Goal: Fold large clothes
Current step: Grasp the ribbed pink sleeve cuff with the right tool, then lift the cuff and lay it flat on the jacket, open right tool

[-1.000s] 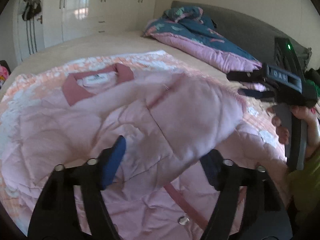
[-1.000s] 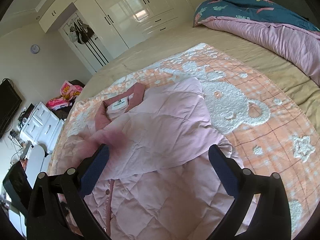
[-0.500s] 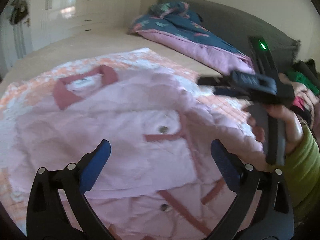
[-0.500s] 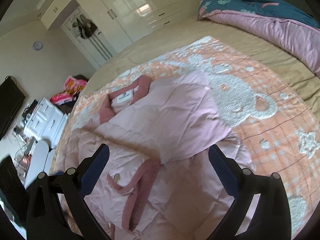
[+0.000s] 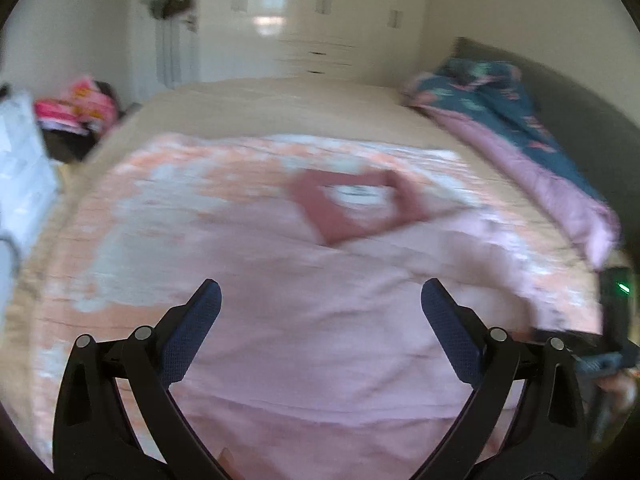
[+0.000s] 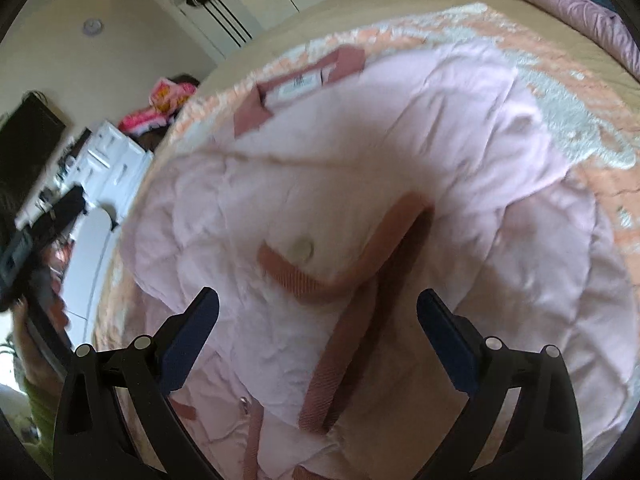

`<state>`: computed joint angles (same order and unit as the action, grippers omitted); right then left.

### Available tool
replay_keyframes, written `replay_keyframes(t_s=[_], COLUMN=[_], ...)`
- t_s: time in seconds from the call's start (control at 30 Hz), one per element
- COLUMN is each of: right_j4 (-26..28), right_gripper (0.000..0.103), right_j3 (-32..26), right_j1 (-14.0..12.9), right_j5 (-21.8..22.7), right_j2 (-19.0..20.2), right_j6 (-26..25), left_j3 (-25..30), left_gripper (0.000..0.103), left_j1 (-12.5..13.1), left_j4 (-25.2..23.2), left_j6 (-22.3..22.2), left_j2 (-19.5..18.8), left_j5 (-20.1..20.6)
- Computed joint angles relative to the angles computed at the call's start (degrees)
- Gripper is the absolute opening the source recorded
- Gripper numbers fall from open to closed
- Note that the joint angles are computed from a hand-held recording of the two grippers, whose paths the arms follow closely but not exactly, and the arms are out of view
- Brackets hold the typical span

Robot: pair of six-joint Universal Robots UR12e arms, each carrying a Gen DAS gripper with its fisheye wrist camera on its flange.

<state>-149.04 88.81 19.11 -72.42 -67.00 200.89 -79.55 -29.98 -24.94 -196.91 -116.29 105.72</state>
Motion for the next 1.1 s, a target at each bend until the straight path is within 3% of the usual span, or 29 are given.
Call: replay_keyframes(t_s=[0.2, 0.47, 0.53, 0.6, 0.63, 0.8, 0.9, 1.1], right_j4=[0.5, -5.7, -7.6, -8.5, -8.8, -12.1, -15.4, -18.2], right_gripper=[0.099, 0.097, 0.071, 0.035, 0.03, 0.017, 0.015, 0.015], right_j3=[0.1, 2.4, 2.7, 2.7, 2.5, 1.7, 0.4, -4.2], right_j1=[1.2, -0.1, 0.0, -0.2, -0.3, 0.5, 0.8, 0.7], right_j5=[-2.9, 0.5, 0.8, 2.3, 3.9, 1.6, -0.4, -4.5], right_j2=[1.0, 1.0, 1.0, 1.2, 1.3, 0.3, -1.0, -0.7], right_j6=[0.3, 3.3, 1.4, -0.3, -1.0, -8.4, -15.9, -22.8], left_j3=[-2.2, -4.3, -4.8, -4.9, -5.0, -5.2, -4.9, -3.5], left_gripper=[0.094, 0.094, 0.094, 0.094, 0.094, 0.094, 0.094, 0.094], left_j1=[2.3, 3.4, 3.9, 4.2, 4.2, 4.4, 4.2, 3.8], left_j4=[0.6, 2.1, 2.3, 2.0, 2.1, 2.8, 2.8, 1.6], left_j6=[-6.2, -11.4, -12.6, -13.3, -13.8, -14.2, -14.2, -13.4], left_j2=[1.9, 3.3, 3.6, 3.6, 3.6, 3.5, 3.3, 2.1], left_j5=[-1.2, 1.7, 0.9, 0.7, 0.7, 0.8, 1.1, 1.3])
